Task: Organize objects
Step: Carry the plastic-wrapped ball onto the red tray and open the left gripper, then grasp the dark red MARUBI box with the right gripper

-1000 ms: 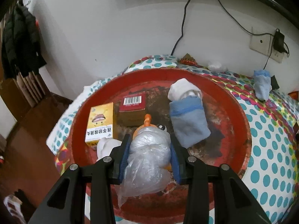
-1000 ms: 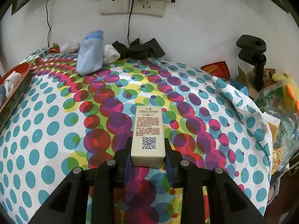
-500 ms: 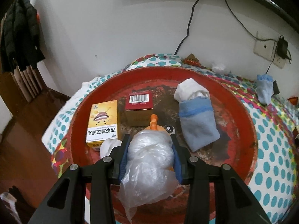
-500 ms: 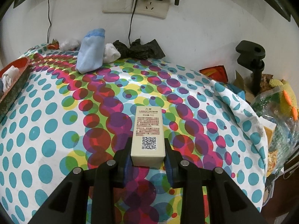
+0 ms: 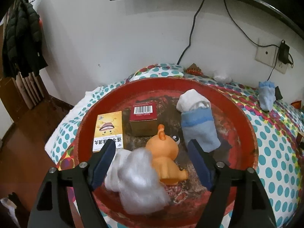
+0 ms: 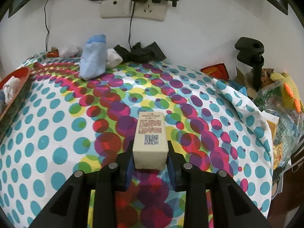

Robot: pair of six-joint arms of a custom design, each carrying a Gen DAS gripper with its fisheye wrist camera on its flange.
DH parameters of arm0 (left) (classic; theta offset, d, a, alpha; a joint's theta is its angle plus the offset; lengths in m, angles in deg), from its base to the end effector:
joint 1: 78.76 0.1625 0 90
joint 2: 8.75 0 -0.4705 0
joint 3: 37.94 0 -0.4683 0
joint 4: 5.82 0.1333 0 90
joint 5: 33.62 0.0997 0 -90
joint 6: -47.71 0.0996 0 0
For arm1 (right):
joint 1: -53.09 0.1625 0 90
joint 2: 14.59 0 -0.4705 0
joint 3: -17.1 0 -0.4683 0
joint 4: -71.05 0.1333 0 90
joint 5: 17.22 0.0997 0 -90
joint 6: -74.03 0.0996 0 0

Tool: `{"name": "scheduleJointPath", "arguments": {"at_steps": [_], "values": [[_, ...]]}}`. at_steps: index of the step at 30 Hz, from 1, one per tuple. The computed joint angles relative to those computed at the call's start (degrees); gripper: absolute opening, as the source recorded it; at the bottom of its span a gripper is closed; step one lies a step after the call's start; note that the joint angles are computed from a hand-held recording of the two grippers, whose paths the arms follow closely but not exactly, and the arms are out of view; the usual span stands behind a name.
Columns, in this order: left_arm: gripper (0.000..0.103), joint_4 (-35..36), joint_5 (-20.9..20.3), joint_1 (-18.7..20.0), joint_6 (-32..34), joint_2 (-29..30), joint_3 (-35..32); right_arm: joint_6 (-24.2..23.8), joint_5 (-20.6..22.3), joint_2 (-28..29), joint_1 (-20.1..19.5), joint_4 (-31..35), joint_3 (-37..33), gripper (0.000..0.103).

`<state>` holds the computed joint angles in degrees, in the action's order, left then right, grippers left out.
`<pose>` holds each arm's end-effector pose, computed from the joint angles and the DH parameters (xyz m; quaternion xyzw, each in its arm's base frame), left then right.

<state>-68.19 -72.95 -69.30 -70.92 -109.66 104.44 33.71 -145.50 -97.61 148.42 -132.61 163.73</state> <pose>-0.2006 -0.2467 0.1987 -0.0135 0.7829 -0.4329 0.4467 0.1074 -0.3809 0.2362 0.2042 -0.8428 0.2918 0.4035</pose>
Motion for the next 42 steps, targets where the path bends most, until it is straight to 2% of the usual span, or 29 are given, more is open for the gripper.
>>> {"name": "scheduleJointPath", "arguments": {"at_steps": [5, 7, 10, 16, 19, 21, 24, 28, 30, 33, 36, 37, 39, 42], "values": [[0.077, 0.16, 0.16, -0.42, -0.2, -0.6, 0.12, 2.03, 0.63, -1.2, 2.74, 2.72, -0.14, 0.03], [0.085, 1.4, 0.1, -0.68, -1.42, -0.56, -0.08, 3.09, 1.0, -1.44, 4.31, 4.03, -0.18, 0.03], [0.091, 3.09, 0.18, -1.27, -3.16, -0.6, -0.23, 4.79, 1.77, -1.34, 7.04, 6.29, -0.31, 0.03], [0.093, 4.19, -0.26, -1.27, -3.49, -1.12, -0.34, 7.42, 2.62, 1.09, 13.1, 9.87, -1.23, 0.03], [0.093, 4.95, -0.64, -1.47, -4.0, -1.62, -0.3, 8.78, 2.06, 3.21, 15.29, 10.31, -1.91, 0.022], [0.093, 5.04, -0.74, -1.63, -4.31, -2.2, -0.17, 10.62, 2.58, 3.09, 15.1, 11.74, -2.12, 0.021], [0.095, 4.21, -0.58, -1.67, -4.33, -3.52, 0.29, 9.58, 0.79, 3.6, 14.04, 7.32, -1.93, 0.022], [0.095, 3.61, -0.69, -1.25, -4.06, -3.48, 0.42, 13.32, 2.7, -1.07, 9.58, 13.51, -2.17, 0.035], [0.095, 3.5, -0.72, -0.89, -3.92, -3.0, 0.35, 16.17, 4.69, -3.27, 7.55, 15.69, -2.24, 0.038], [0.095, 2.58, -0.75, -0.47, -2.63, -2.19, 0.4, 20.47, 4.78, -4.11, 6.15, 19.57, -3.07, 0.043], [0.095, 2.28, -0.58, -0.46, -1.48, -1.26, 0.31, 21.21, 2.85, -2.0, 6.14, 20.48, -3.41, 0.043], [0.095, 2.16, -0.54, -0.43, -1.32, -1.05, 0.28, 19.82, 0.33, 0.05, 6.95, 17.21, -3.33, 0.044], [0.096, 1.57, -0.41, -0.5, -0.71, -1.25, 0.44, 18.29, -1.9, 2.34, 7.29, 14.26, -3.44, 0.044], [0.096, 1.04, -0.4, -0.48, -0.22, -1.55, 0.56, 19.2, -2.25, 3.55, 6.17, 13.98, -3.72, 0.044]]}}
